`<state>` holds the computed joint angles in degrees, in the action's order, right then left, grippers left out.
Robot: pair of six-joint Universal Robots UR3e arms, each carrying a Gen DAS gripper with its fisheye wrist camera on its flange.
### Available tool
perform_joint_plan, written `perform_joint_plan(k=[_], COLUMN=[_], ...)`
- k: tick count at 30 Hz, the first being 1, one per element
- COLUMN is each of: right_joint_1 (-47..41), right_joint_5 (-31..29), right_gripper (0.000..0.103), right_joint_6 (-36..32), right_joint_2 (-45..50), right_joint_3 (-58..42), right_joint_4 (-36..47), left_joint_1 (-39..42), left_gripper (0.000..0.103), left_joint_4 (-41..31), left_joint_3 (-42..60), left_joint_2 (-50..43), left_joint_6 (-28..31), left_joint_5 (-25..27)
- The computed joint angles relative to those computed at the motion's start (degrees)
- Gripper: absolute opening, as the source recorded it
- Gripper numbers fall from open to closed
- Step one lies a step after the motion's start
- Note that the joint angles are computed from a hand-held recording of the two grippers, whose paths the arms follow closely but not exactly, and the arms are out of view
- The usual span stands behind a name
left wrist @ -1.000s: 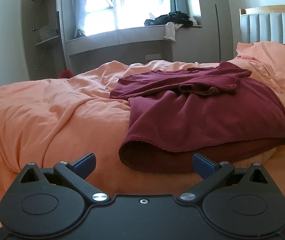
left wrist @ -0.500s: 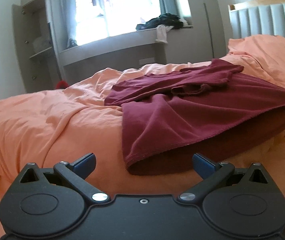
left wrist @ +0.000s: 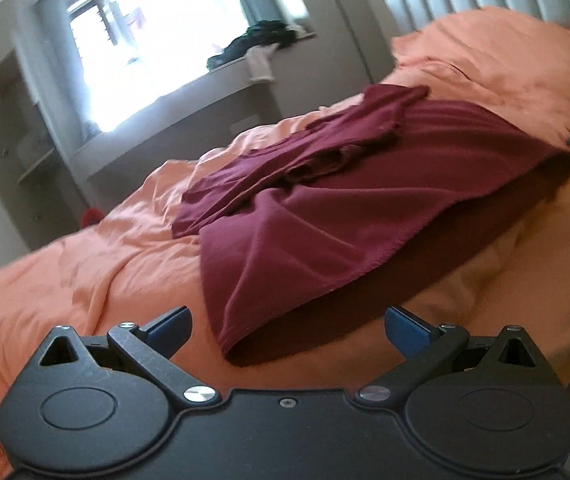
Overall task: Fold small clothes
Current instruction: 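Hold the raised hem with the right tool while the left tool grasps the shirt edge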
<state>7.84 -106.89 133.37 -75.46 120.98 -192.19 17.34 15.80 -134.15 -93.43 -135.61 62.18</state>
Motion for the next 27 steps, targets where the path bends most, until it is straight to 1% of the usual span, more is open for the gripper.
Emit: perform_joint_plan(k=[1, 2, 3, 4, 6, 8, 12, 14, 15, 17, 19, 20, 21, 24, 27], right_joint_1=[0.0, -0.2, -0.4, -0.1, 0.7, 2.1, 5.4, 6.1, 6.1, 6.1, 6.2, 6.1, 5.9, 4.8, 2.9], right_joint_5=[0.4, 1.1, 1.6, 1.6, 1.4, -0.5, -9.0, -11.0, -11.3, -11.1, -10.9, -10.2, -9.6, -6.4, -2.9], right_gripper=[0.032, 0.040, 0.055, 0.063, 0.067, 0.070, 0.071, 0.071, 0.068, 0.055, 0.033, 0.026, 0.013, 0.009, 0.008], right_joint_6=[-0.1, -0.4, -1.1, -1.5, -3.3, -5.9, -12.7, -15.3, -16.1, -17.5, -17.8, -17.4, -16.8, -13.4, -6.2], right_joint_2=[-0.4, -0.7, -0.9, -0.7, 1.1, 4.9, 18.5, 23.3, 25.1, 27.1, 27.4, 26.6, 25.6, 20.0, 11.9], right_joint_3=[0.5, 0.8, 1.1, 1.0, 0.4, -1.5, -9.0, -11.8, -13.0, -13.9, -13.3, -12.3, -11.2, -7.4, -4.8], right_joint_4=[0.1, 0.2, 0.2, 0.1, -1.2, -2.9, -11.8, -15.8, -17.1, -19.7, -21.9, -22.7, -23.5, -23.7, -19.5], left_joint_1=[-0.2, -0.6, -0.9, -1.3, -2.2, -3.3, -4.3, -4.2, -4.2, -4.3, -4.5, -4.7, -4.8, -5.8, -7.4], left_gripper=[0.102, 0.102, 0.102, 0.102, 0.102, 0.102, 0.102, 0.102, 0.102, 0.102, 0.102, 0.102, 0.102, 0.102, 0.102], left_joint_4=[0.0, -0.1, 0.1, 0.2, 0.6, 1.1, 1.1, 0.8, 0.8, 0.7, 1.0, 1.3, 1.8, 4.4, 9.1], left_joint_3=[-0.1, -0.1, 0.1, 0.3, 0.8, 1.5, 2.5, 2.7, 2.8, 3.0, 3.0, 2.9, 2.8, 2.8, 2.8], left_joint_2=[0.0, -0.2, -0.5, -0.8, -1.5, -2.5, -3.4, -3.4, -3.5, -3.7, -3.8, -4.0, -4.2, -5.8, -8.6], left_joint_6=[0.7, 1.3, 2.0, 2.4, 3.3, 4.0, 4.1, 3.9, 3.8, 3.7, 3.9, 4.1, 4.5, 5.7, 7.8], left_joint_5=[0.1, 0.4, 0.8, 1.2, 2.4, 3.9, 5.7, 5.9, 6.1, 6.4, 6.7, 6.8, 7.0, 7.9, 9.4])
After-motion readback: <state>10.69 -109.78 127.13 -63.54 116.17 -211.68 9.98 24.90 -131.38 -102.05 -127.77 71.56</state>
